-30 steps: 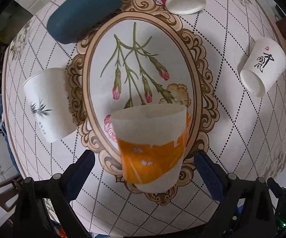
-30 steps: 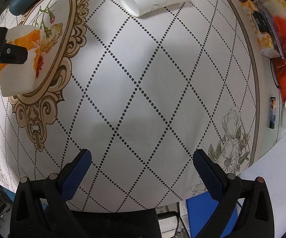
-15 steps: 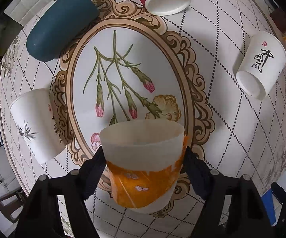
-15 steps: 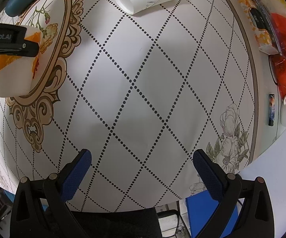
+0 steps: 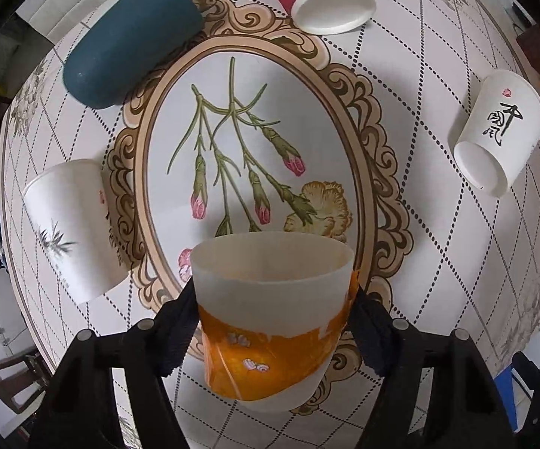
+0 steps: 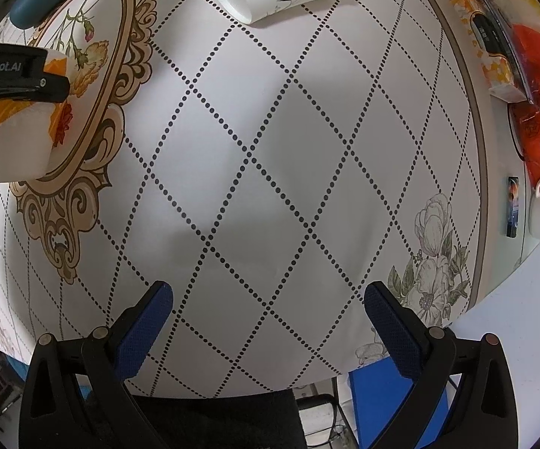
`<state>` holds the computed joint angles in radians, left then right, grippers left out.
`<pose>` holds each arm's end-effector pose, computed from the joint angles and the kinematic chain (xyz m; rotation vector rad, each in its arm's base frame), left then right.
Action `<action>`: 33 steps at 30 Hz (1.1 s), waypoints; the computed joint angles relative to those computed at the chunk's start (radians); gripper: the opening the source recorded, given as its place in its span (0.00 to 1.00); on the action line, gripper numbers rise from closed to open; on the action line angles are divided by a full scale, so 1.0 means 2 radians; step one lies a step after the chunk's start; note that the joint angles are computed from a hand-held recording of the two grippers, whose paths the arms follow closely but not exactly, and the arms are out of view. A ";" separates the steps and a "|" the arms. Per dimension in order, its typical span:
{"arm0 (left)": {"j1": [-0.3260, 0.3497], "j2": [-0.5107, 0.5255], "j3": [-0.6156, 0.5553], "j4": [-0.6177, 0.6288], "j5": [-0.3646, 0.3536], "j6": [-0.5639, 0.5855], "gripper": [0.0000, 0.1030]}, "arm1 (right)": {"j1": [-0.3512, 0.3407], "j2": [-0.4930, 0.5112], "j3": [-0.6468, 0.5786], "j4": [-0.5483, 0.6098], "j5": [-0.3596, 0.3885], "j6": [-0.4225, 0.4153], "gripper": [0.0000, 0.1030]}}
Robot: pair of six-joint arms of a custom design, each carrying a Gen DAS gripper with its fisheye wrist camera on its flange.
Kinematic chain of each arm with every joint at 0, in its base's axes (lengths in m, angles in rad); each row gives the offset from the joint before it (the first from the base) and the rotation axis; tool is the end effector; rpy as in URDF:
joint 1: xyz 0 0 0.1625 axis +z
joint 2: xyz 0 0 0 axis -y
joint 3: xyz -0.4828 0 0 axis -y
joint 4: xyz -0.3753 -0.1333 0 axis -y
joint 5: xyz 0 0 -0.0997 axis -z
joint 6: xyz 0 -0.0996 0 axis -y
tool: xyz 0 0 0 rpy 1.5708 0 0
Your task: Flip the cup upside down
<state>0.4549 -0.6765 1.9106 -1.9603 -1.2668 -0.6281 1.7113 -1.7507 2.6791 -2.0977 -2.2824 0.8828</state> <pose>-0.3735 -0.3643 -0.0271 0.7035 2.1765 0.3920 0.0957 -0.1892 0.2286 -0.6825 -2.2405 0.0106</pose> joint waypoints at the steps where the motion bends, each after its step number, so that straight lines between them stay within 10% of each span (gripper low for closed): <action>1: -0.001 -0.004 0.001 0.001 0.000 -0.002 0.68 | 0.002 -0.001 0.000 0.001 0.001 0.001 1.00; 24: -0.032 -0.176 0.136 0.018 -0.077 -0.189 0.68 | 0.148 0.033 -0.005 0.000 0.060 0.024 1.00; 33: -0.058 -0.178 0.189 -0.012 -0.114 -0.232 0.68 | 0.140 0.058 0.017 -0.047 0.065 -0.005 1.00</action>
<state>0.3385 -1.0321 2.2876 -1.9846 -1.4957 -1.0926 1.9904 -1.6355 2.7133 -2.1923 -2.1522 0.8721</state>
